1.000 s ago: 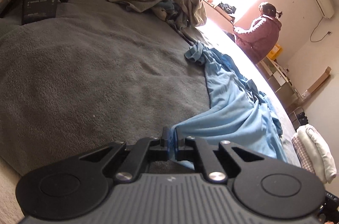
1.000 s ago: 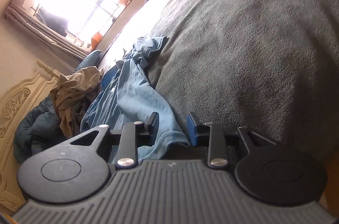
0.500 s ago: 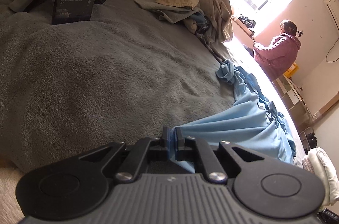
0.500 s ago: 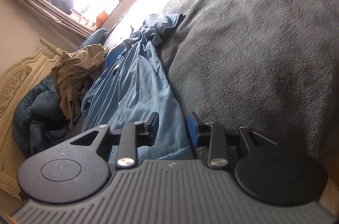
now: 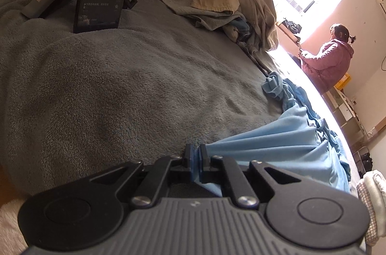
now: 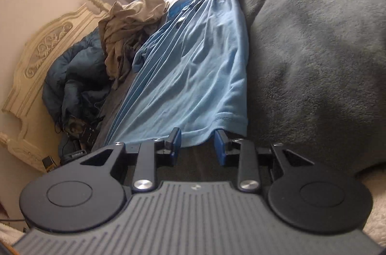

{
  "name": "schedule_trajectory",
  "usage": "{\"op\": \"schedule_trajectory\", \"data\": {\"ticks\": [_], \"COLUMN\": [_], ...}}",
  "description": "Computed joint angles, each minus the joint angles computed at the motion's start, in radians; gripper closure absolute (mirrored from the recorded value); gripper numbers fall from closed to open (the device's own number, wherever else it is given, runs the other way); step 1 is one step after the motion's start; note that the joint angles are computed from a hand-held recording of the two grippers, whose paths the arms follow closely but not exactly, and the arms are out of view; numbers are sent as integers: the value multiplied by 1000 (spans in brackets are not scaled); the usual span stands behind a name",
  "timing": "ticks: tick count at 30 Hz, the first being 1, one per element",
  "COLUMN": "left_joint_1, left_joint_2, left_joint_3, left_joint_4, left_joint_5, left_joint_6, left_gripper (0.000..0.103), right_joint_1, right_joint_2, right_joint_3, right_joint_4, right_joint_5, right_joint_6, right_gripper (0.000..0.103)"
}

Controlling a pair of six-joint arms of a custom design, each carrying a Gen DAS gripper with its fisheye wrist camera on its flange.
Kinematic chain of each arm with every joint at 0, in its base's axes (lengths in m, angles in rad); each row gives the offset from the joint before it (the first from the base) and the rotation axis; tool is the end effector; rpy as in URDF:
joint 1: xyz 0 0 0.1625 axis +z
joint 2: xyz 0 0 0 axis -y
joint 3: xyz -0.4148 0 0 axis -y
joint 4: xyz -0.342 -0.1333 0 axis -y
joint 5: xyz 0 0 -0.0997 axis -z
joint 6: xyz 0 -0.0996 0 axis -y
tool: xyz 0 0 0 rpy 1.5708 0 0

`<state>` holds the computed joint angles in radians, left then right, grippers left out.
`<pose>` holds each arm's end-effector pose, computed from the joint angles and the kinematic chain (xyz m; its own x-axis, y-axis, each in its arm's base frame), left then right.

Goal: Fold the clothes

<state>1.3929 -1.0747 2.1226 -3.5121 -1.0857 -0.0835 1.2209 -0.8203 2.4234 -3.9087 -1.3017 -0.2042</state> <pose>0.0885 -0.5233 0.2535 -0.9410 -0.2518 -0.2262 0.0325 0.5980 -0.8009 0.0095 -0.4401 0.1196 -0.9982 0.0183 -0.0572 0.0530 0.7156 -0.6965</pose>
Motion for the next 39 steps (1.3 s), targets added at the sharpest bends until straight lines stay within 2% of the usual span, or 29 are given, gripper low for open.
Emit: {"op": "schedule_trajectory", "data": {"ticks": [2,5,8,10,11,12,13,15,17,19,21,23,24,25,27,29,31,32,35,37,39], "left_joint_1": [0,-2,-4,-8,-9,-11,-11,10,50,69,59,36,13,-16,-65,-109,-126,-128,-105,-83,-53], "left_joint_2": [1,3,8,14,12,8,-1,-37,-53,-18,50,116,133,130,93,59,2,-22,-85,-119,-147], "left_joint_3": [3,8,10,11,13,15,19,12,-54,-179,-344,-517,-580,-602,-577,-559,-479,-438,-314,-234,-157], "left_joint_4": [-2,-7,-16,-24,-24,-19,-10,58,188,313,419,496,499,461,346,256,206,193,190,203,222], "left_joint_5": [1,3,8,14,13,10,-1,-93,-226,-314,-351,-395,-408,-421,-466,-510,-522,-512,-492,-461,-433], "left_joint_6": [6,10,12,15,16,14,9,-55,-157,-218,-253,-293,-305,-291,-221,-157,-118,-108,-117,-108,-98], "left_gripper": [98,98,98,98,98,98,98,99,99,99,99,99,99,99,99,99,99,99,99,99,99], "right_joint_1": [-38,-64,-54,-36,-26,-19,-24,-40,-50,-22,7,68,106,162,239,302,338,341,299,258,208], "right_joint_2": [5,31,50,61,61,60,58,53,17,-19,-32,-12,-4,-7,-29,-73,-134,-172,-260,-299,-290], "right_joint_3": [3,-31,-91,-118,-121,-121,-106,-69,-75,-192,-326,-527,-623,-700,-772,-780,-713,-668,-518,-429,-332], "right_joint_4": [-68,-106,-20,44,76,103,105,41,66,205,338,469,501,496,449,394,336,335,334,372,369], "right_joint_5": [18,19,9,1,7,20,50,113,149,138,126,99,95,70,87,117,88,78,74,44,-6], "right_joint_6": [78,154,161,126,100,71,59,74,137,201,279,382,419,413,341,275,157,133,109,97,106], "right_gripper": [73,73,72,71,76,95,97,98,98,98,98,98,98,98,98,98,98,98,98,98,98]}}
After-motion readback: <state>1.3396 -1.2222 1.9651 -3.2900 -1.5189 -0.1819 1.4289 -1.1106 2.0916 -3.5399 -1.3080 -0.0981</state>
